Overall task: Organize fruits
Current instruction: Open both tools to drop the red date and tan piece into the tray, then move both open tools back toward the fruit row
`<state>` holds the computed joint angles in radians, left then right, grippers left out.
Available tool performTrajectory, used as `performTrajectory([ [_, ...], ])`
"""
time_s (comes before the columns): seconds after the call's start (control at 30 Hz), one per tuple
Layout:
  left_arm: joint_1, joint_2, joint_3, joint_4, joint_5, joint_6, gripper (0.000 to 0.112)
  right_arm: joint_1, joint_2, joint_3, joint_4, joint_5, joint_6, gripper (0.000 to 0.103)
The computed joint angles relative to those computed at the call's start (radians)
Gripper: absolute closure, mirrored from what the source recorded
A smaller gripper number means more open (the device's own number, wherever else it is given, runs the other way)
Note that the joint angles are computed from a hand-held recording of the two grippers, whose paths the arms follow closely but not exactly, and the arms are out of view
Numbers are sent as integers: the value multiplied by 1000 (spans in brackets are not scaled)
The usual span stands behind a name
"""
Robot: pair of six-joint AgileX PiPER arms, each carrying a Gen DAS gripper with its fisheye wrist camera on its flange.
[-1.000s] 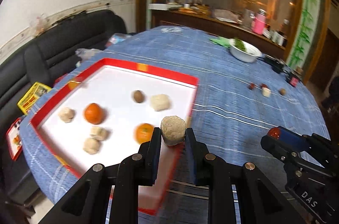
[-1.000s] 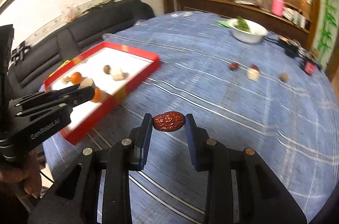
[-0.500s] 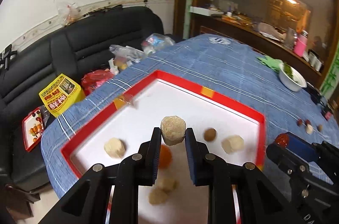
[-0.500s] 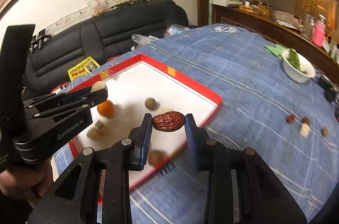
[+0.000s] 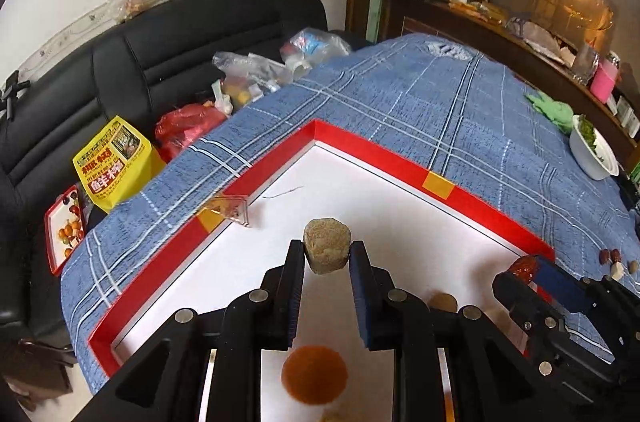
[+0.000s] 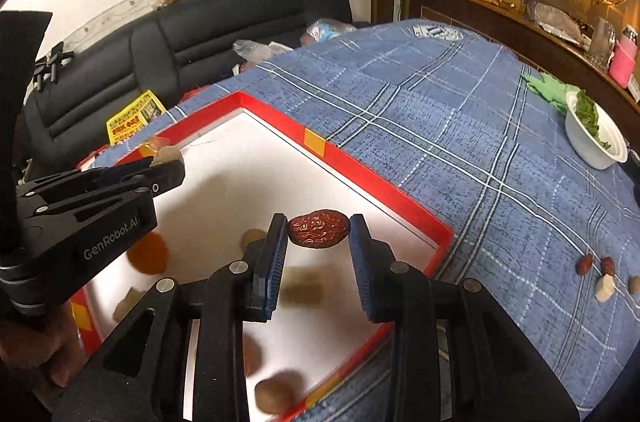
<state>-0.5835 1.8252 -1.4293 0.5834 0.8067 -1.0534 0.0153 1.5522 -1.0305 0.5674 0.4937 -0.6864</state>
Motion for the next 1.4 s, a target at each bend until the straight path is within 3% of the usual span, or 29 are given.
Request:
performTrajectory([
  [0.33,16,80,-85,-13,45,25,90,12,97,-82,-53,22,72,72],
  [0.47,32,112,-130,-69,108,76,90,23,130,-117,-118,68,136,72],
  [0.53,41,121,-153,-102,156,87,80,31,128,-120,-164,77,168,70],
  [0.57,45,117,-156,-116,176,84,69,31,120,-117,-171,79,171,60],
  [0.6,45,105,-147,-123,181,78,65,25,102,-109,-165,83,168,49],
  [0.67,34,66,-115,-109,177,51,55,1,62,-88,-120,88,127,47],
  [0.8,-30,-32,-52,-41,176,-46,51,-60,-60,-32,-51,112,46,47],
  [0.93,-144,-115,-19,74,188,-158,46,-178,-208,43,60,164,-90,47],
  [1.07,-294,-126,-46,218,233,-241,40,-376,-304,87,185,270,-253,40],
  [1.23,-447,-48,-137,315,255,-236,38,-625,-322,126,265,393,-405,40],
  [1.4,-533,79,-263,294,237,-154,38,-847,-255,148,288,450,-516,40],
])
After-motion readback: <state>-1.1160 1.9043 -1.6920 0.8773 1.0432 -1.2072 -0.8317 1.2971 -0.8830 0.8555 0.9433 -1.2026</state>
